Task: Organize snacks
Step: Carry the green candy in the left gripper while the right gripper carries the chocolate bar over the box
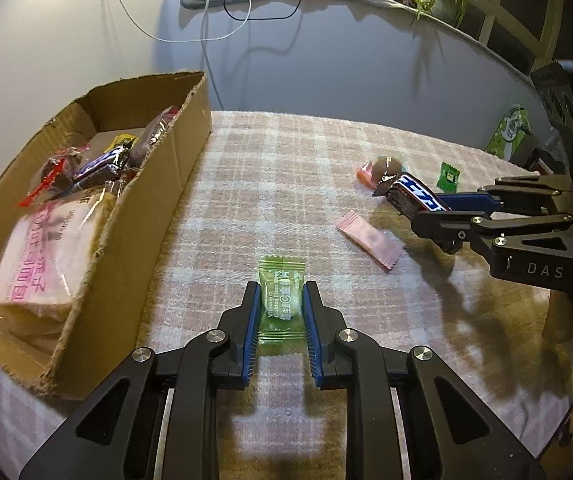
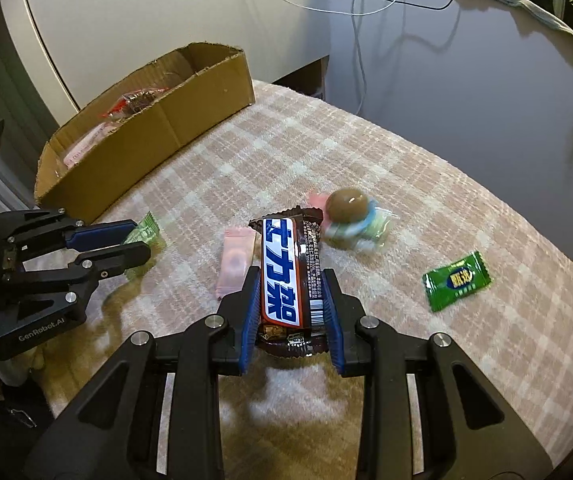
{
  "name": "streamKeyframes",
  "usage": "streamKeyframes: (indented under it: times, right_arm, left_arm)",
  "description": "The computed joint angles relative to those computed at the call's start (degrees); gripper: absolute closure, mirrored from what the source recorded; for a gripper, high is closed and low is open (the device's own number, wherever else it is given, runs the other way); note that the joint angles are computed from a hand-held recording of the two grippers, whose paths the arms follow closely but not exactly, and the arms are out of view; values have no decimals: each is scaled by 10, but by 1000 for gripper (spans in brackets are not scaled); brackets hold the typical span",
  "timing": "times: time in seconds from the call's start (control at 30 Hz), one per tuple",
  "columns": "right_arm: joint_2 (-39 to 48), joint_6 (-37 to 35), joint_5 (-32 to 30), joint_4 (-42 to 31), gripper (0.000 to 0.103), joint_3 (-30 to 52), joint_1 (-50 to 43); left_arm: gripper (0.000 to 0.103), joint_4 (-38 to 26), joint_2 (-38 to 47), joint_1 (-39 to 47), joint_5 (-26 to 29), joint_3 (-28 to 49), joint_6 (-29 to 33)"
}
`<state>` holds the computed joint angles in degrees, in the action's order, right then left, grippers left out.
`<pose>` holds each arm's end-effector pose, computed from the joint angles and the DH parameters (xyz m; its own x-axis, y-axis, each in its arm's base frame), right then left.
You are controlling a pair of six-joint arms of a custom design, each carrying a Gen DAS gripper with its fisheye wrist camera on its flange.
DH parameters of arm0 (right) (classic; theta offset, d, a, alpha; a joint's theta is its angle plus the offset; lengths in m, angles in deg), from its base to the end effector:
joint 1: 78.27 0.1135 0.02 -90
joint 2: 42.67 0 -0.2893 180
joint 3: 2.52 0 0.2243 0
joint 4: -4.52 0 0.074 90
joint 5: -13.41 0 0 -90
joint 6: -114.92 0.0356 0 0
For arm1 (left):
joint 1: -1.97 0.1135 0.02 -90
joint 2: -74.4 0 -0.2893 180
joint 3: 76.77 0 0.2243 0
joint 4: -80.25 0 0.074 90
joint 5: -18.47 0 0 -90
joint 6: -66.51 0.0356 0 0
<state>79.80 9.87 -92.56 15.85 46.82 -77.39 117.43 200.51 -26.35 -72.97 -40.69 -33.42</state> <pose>0.2914 0.0143 0.0475 -0.8134 -0.2622 -0.5193 -0.3686 0.9229 0.1115 0.2263 -0.1209 0.0356 -0.7706 0.2195 -0.5983 0.3330 0.9391 -0.0844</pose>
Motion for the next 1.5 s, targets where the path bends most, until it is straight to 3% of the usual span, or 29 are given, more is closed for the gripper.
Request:
streamKeyframes:
  times: [0.4, 0.8, 1.07, 1.5]
  right_arm:
    - [-82, 20, -2, 16, 73, -58, 2]
    - [-160, 69, 30, -19, 73, -51, 67]
    - [-156, 102, 58, -62, 73, 19, 132]
    - [-63, 132, 78, -138, 73, 197, 202]
  left_arm:
    - [84, 38, -79, 10, 13, -68, 0]
    - [84, 26, -187, 96, 48, -111, 43]
    - [84, -1, -212, 174, 86, -96, 84]
    - [84, -43, -182, 289, 146, -26, 134]
